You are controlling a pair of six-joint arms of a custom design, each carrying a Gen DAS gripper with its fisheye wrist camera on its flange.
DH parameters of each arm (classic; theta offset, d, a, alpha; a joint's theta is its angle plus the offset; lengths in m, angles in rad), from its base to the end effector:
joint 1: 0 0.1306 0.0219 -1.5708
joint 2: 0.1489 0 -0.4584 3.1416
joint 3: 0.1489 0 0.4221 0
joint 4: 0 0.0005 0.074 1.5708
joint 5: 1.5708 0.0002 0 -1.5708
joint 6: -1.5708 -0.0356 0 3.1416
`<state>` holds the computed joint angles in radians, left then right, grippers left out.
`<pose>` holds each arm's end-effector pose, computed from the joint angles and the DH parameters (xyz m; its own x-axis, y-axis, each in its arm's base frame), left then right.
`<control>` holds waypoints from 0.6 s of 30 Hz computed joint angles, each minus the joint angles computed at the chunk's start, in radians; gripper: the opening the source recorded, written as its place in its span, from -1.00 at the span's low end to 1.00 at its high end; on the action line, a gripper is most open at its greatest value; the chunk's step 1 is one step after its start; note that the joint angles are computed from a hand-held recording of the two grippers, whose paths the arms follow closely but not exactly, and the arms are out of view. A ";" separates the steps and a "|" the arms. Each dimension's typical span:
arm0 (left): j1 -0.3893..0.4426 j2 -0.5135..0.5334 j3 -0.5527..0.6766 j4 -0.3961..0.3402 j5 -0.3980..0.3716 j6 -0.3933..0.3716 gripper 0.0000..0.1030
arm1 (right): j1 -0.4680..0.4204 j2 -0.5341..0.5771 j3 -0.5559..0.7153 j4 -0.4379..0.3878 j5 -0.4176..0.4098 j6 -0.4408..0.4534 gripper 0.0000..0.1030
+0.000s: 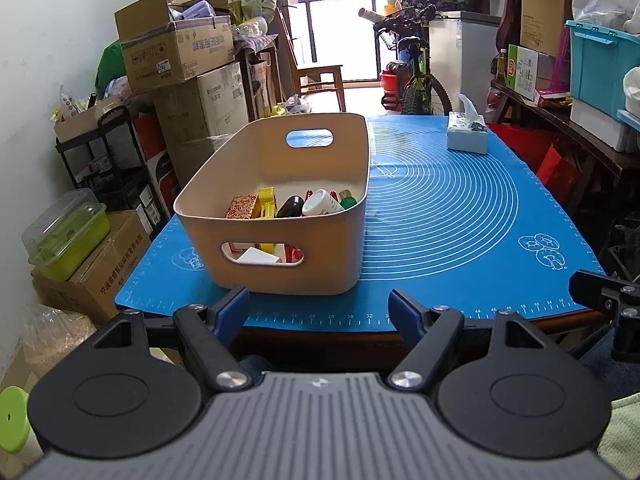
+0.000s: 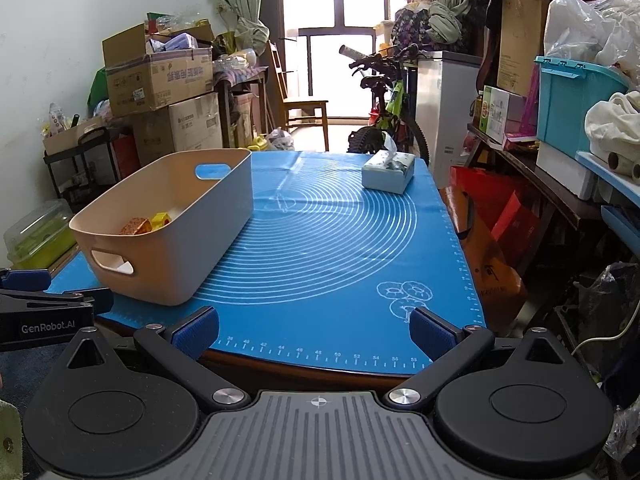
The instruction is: Organize rigid objects
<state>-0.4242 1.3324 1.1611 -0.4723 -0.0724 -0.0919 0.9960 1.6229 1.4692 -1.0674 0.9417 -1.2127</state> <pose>0.4423 -0.1975 0.4493 -0.5117 0.3316 -0.7926 0.4065 0.9062 0.1166 0.3306 0.4565 0.4259 -0.5005 0.2410 -0.8315 0.3581 0.9321 0.0546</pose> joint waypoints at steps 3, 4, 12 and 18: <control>0.002 0.000 0.000 0.000 0.002 0.002 0.50 | -0.003 -0.001 0.002 -0.005 -0.005 -0.004 0.95; 0.002 0.000 0.000 0.000 0.002 0.002 0.50 | -0.003 0.001 0.005 -0.008 -0.005 -0.006 0.95; 0.002 0.000 0.000 -0.002 0.005 0.002 0.50 | -0.005 0.004 0.009 -0.013 -0.009 -0.005 0.95; 0.003 0.000 0.000 -0.003 0.008 0.002 0.50 | -0.006 0.005 0.007 -0.015 -0.011 -0.007 0.95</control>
<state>-0.4216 1.3319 1.1608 -0.4754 -0.0646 -0.0903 0.9900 1.6280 1.4763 -1.0829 0.9307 -1.2198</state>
